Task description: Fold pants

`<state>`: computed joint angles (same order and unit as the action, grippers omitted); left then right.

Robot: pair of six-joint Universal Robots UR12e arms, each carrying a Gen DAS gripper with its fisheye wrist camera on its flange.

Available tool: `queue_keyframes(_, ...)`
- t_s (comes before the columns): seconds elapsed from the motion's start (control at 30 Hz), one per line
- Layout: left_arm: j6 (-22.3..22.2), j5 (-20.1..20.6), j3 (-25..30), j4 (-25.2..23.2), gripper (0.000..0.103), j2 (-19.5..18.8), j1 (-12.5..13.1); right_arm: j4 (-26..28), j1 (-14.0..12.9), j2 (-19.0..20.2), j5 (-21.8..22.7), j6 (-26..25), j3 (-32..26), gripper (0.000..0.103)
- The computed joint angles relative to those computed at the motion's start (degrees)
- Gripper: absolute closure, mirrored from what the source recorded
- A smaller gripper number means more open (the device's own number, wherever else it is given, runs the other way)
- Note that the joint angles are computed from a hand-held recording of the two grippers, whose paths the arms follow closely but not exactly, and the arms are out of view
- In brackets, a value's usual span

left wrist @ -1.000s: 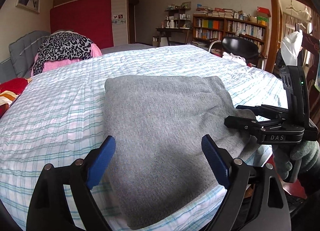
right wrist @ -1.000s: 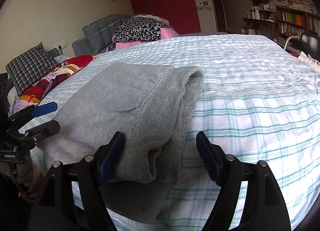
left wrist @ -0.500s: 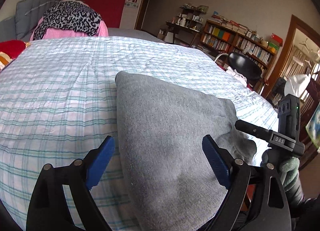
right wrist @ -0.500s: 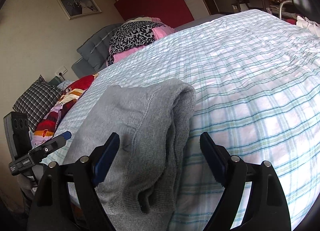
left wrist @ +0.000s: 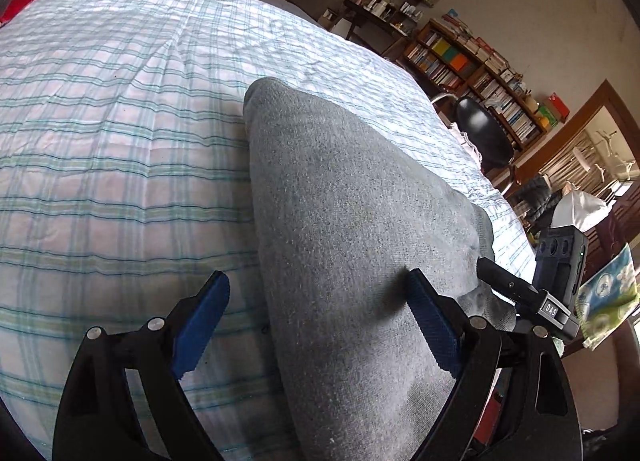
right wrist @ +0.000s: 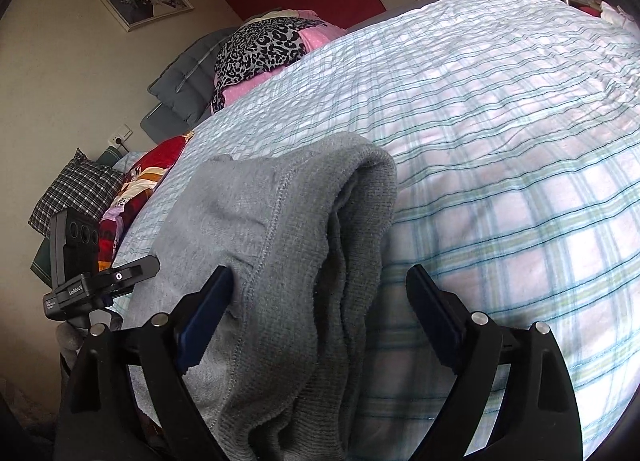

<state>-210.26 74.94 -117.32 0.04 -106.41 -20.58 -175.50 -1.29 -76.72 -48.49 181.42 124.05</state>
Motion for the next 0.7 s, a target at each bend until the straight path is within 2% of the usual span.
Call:
queue_keyframes(0.2, 1.22, -3.37, 0.28, -0.44, 0.013, -0.55, 0.81, 3.17, 0.64, 0.66, 1.49, -3.24, -1.42, 0.013)
queue_keyframes(0.27, 1.78, -3.93, 0.49, -0.64, 0.013, -0.73, 0.95, 4.44, 0.92, 0.86, 2.06, -4.93, -1.8, 0.016)
queue_keyframes(0.33, 2.48, -4.27, 0.85, -0.93, 0.013, -0.91, 1.05, 4.61, 1.38, 0.82, 1.25, -6.08, -1.91, 0.023)
queue_keyframes(0.37, 2.59, -4.88, 0.82, -0.64, 0.015, -0.98, 1.12, 4.6, 1.38, 0.85, 1.4, -6.33, -1.9, 0.025)
queue_keyframes(0.4, 2.27, -6.27, 0.67, 0.31, 0.024, -1.17, 1.36, 4.69, 1.25, 0.86, 1.75, -6.52, -1.88, 0.027)
queue_keyframes(0.5, 1.25, -11.54, 0.89, 1.94, 0.035, -2.05, 2.03, 4.21, 0.88, 0.98, 2.64, -6.93, -1.55, 0.034)
queue_keyframes(0.7, 1.72, -12.51, 1.39, 0.14, 0.035, -1.99, 2.08, 4.71, 0.43, 0.96, 3.89, -7.65, -1.39, 0.037)
